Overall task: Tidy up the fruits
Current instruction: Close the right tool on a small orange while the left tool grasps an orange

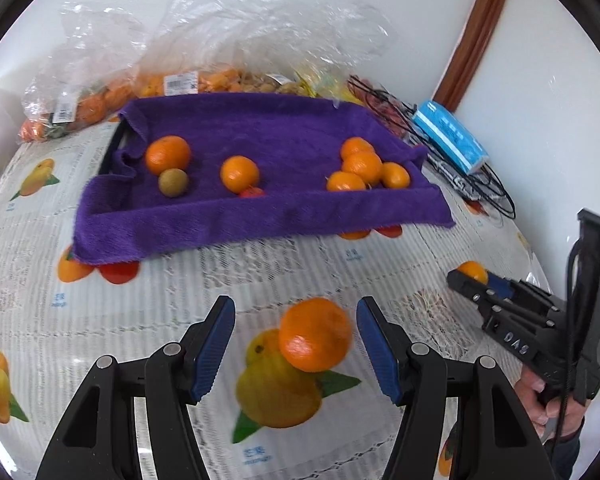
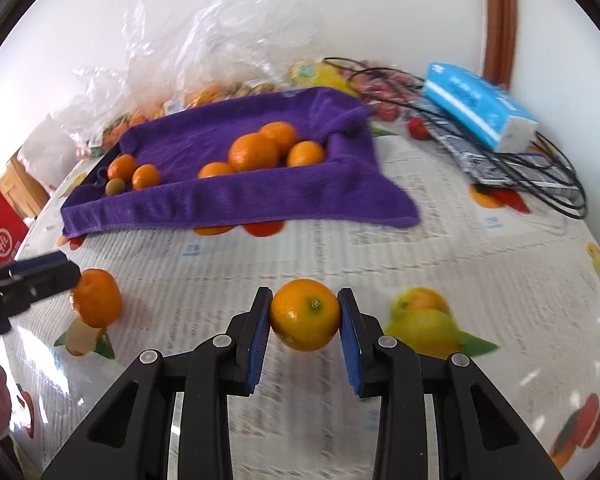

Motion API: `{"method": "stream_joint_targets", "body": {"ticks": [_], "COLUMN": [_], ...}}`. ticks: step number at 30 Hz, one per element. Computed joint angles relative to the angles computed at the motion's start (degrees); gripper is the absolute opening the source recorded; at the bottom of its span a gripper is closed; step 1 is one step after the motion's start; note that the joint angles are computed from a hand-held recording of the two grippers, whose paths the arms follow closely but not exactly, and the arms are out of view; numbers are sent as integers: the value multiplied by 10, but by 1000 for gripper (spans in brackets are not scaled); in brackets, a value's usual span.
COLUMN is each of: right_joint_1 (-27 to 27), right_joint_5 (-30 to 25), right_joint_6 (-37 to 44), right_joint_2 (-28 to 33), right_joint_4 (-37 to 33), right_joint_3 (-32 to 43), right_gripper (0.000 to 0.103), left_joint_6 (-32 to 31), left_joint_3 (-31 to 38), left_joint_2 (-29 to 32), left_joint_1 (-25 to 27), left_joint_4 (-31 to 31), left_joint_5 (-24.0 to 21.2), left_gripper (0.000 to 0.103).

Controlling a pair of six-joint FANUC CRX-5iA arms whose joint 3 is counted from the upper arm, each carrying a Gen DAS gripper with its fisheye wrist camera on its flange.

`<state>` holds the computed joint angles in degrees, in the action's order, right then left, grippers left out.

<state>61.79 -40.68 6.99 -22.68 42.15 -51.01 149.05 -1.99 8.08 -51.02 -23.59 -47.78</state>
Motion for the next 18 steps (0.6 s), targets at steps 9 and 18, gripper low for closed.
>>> {"method": "stream_joint_targets", "body": {"ticks": [9, 18], "right_joint_1": [6, -5], "right_joint_5": [-27, 34], "right_joint_6": [-6, -11], "right_joint_2": [-33, 7], "right_joint_4": [2, 35], "right_joint_3": [-18, -14], "right_gripper": [33, 33], "left_joint_6": [2, 49], "left_joint_3": [34, 46], "left_joint_2": [49, 40], "left_joint_1": [-23, -39], "left_joint_4": [-14, -83], "left_joint_5": [-25, -107], "left_gripper": [42, 41]}}
